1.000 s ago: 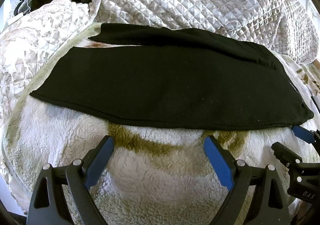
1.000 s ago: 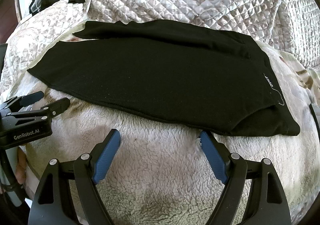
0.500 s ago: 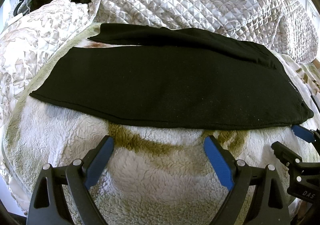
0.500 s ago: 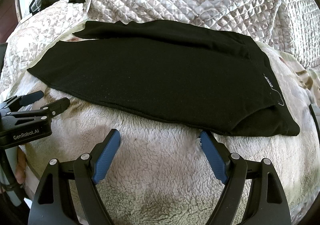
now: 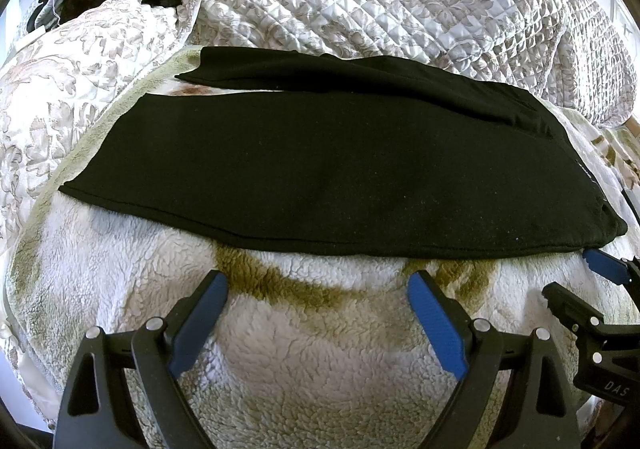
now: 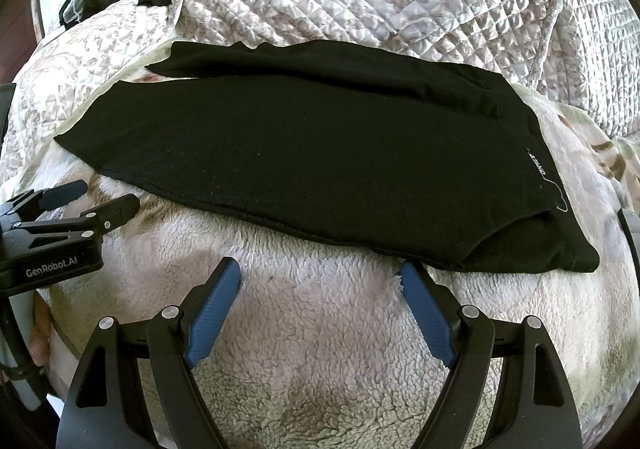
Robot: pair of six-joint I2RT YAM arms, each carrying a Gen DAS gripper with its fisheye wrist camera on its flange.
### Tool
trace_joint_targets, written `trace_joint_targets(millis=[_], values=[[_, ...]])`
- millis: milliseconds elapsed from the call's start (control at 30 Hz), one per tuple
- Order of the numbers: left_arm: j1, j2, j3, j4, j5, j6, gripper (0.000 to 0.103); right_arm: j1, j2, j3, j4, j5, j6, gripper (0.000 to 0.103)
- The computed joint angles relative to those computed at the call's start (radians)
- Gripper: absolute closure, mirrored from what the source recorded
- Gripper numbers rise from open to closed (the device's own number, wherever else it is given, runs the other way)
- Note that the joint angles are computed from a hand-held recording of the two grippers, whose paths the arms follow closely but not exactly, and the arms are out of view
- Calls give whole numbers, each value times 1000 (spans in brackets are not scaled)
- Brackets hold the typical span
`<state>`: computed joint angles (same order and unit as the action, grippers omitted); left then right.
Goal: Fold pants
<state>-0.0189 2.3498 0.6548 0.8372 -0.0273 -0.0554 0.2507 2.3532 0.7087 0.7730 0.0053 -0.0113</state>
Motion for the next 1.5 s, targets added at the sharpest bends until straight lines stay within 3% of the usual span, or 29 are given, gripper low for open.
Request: trace_joint_targets(millis=[1500], values=[[-9,-10,2,-8,-6,-8,10,2,5,-10,27,1,-19,21]])
